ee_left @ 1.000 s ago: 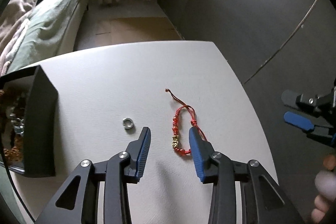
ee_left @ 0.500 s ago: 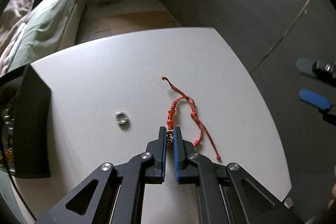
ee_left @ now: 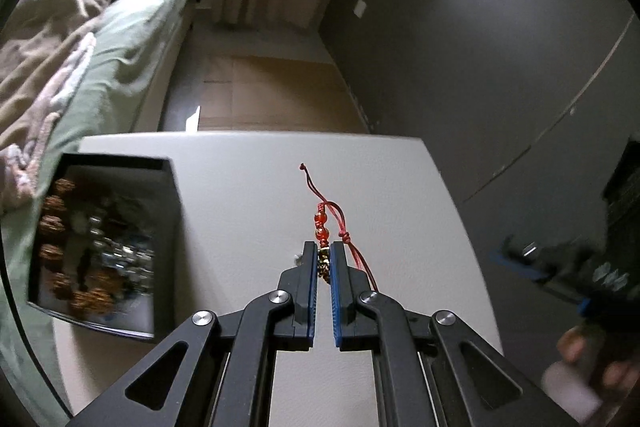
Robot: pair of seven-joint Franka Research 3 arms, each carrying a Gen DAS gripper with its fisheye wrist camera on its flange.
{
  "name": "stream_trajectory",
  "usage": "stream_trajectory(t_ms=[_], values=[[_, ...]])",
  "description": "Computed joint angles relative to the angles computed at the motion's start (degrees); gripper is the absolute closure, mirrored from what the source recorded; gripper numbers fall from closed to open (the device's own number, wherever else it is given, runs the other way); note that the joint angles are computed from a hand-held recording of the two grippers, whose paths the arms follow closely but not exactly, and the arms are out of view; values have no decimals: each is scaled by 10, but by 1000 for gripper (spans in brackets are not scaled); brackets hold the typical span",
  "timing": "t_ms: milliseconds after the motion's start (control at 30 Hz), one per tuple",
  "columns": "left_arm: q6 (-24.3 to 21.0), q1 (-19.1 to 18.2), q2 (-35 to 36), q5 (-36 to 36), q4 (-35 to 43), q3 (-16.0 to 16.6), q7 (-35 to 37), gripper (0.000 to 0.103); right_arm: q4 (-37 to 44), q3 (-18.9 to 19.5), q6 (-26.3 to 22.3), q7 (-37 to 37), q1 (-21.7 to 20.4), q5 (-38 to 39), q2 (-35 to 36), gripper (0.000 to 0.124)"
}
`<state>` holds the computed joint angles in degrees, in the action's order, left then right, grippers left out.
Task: Organize jewelry
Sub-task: 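Lower the red string bracelet into the box with the left gripper while the right grasps the silver ring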
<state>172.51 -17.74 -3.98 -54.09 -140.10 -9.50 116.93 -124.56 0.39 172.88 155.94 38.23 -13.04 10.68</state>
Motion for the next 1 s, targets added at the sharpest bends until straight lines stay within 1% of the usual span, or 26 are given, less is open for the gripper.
stream_trajectory(t_ms=[67,100,133,167,233,333,367,433,500,567,633,700,867,1000], values=[[-4,0,-11,-34,-1,9,25,98,21,32,-9,-48,-20,42,21,65],[-6,0,-14,-48,-2,14,36,98,29,35,-11,-60,-20,52,29,67],[-10,1,-17,-59,-3,18,44,98,40,45,-16,-81,-25,70,39,72],[-14,3,-21,-68,-4,22,51,98,47,56,-15,-104,-31,92,47,74],[-18,6,-27,-78,-7,26,56,98,61,59,-15,-129,-27,117,61,76],[-29,7,-36,-118,-6,36,91,98,94,45,-33,-143,-4,126,85,81],[-33,9,-37,-126,-5,38,99,98,107,48,-35,-153,-3,134,96,82],[-37,15,-41,-138,-4,39,106,98,136,48,-47,-169,5,142,117,88],[-48,22,-45,-155,-3,45,118,98,162,37,-61,-171,20,142,135,90],[-58,31,-49,-168,-3,49,125,98,181,34,-74,-178,25,145,149,92],[-62,41,-53,-172,-4,51,129,98,201,30,-91,-182,31,145,163,96],[-65,50,-57,-178,-4,55,134,98,223,22,-112,-179,40,137,176,97],[-67,67,-61,-181,-5,61,142,98,271,-6,-169,-155,68,90,202,98],[-79,82,-64,-168,-7,67,136,98,312,-9,-216,-147,74,61,225,98]])
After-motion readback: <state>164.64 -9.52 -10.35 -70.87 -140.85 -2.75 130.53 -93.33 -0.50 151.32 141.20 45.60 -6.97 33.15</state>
